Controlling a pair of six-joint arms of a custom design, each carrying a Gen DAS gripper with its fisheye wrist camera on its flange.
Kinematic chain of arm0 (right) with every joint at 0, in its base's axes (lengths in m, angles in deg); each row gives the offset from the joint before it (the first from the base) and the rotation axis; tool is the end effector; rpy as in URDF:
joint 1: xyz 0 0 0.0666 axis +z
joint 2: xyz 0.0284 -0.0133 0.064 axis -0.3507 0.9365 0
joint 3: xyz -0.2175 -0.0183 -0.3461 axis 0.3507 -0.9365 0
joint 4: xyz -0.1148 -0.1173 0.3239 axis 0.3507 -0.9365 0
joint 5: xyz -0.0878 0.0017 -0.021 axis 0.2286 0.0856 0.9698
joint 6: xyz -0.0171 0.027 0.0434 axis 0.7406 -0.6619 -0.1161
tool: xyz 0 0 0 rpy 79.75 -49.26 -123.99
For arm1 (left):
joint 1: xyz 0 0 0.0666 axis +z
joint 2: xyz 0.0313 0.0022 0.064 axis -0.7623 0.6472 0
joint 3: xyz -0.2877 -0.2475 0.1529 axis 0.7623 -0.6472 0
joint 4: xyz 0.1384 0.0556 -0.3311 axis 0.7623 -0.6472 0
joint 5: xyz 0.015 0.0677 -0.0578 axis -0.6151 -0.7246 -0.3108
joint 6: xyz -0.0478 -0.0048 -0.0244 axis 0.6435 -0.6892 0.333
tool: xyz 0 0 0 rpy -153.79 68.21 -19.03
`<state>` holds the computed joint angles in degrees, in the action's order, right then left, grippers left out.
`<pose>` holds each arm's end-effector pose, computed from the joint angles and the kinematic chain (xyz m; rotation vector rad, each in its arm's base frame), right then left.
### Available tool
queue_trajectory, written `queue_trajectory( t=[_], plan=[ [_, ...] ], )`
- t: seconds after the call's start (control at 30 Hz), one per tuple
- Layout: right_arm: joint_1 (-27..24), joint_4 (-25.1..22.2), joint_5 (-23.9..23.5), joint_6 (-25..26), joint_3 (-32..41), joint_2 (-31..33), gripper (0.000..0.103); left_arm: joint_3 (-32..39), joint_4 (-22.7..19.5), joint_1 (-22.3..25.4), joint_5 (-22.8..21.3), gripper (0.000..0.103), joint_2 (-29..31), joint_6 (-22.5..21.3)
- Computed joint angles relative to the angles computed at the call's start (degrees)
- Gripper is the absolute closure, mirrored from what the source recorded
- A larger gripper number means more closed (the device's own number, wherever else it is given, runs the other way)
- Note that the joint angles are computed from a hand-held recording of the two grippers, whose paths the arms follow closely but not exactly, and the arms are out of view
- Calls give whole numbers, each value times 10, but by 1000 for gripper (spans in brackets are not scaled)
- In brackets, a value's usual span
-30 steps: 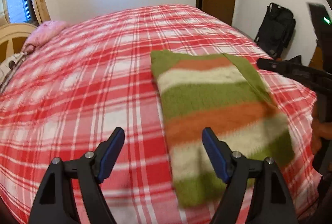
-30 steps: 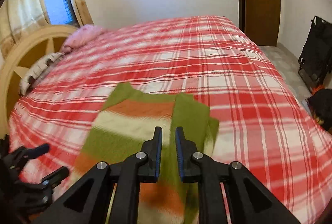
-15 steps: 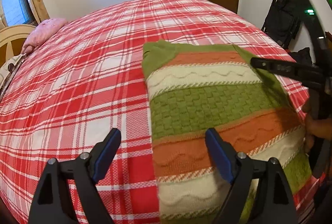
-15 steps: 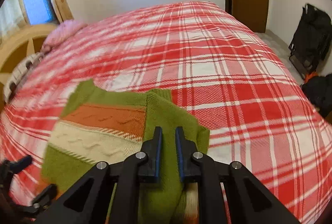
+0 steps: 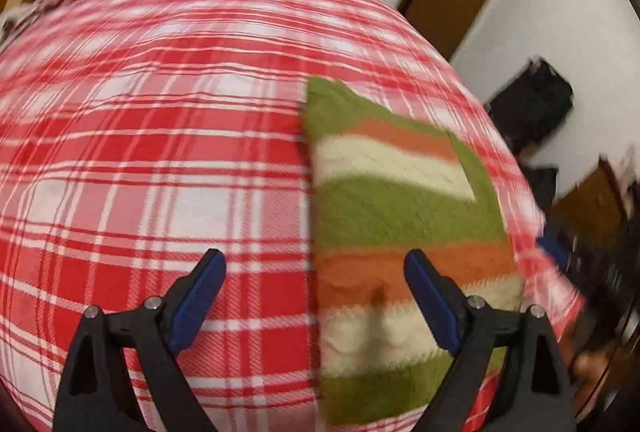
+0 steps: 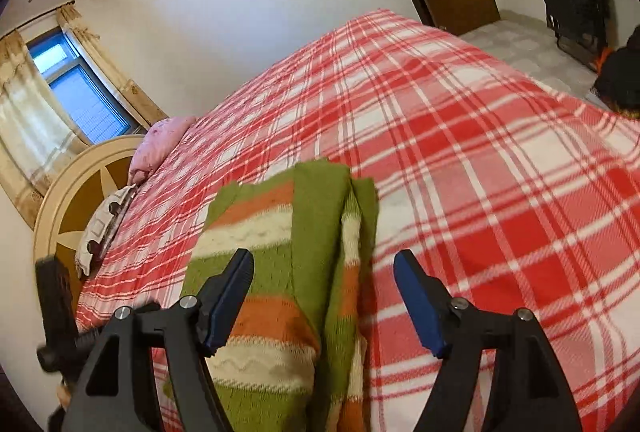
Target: Fold small clothes
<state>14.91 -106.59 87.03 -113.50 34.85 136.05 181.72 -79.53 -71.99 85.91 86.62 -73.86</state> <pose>0.3012 0.1950 0.5374 0.7098 2.1342 0.4055 0.4866 -0.2111 0.5846 0.4591 2.5501 -0.5590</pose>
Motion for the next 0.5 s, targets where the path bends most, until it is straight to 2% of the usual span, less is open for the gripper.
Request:
queue_trajectory(
  t=[0.13, 0.3, 0.33, 0.37, 0.43, 0.5],
  plan=[
    [-12, -8, -14, 21, 18, 31, 30, 88, -47, -9, -8, 10, 57, 9],
    [-27, -10, -56, 17, 15, 71, 30, 103, -32, -39, -45, 10, 82, -3],
    [-26, 4, -67, 15, 4, 73, 30, 99, -29, -46, -50, 10, 85, -6],
    [-15, 16, -39, 22, -5, 73, 30, 98, -31, -47, -49, 10, 88, -11],
    [-4, 12, -14, 45, -4, 79, 30, 91, -27, -55, -56, 9, 94, -15],
    [-6, 30, -19, 52, -18, 71, 30, 70, -9, -55, -37, 8, 89, -3]
  ],
)
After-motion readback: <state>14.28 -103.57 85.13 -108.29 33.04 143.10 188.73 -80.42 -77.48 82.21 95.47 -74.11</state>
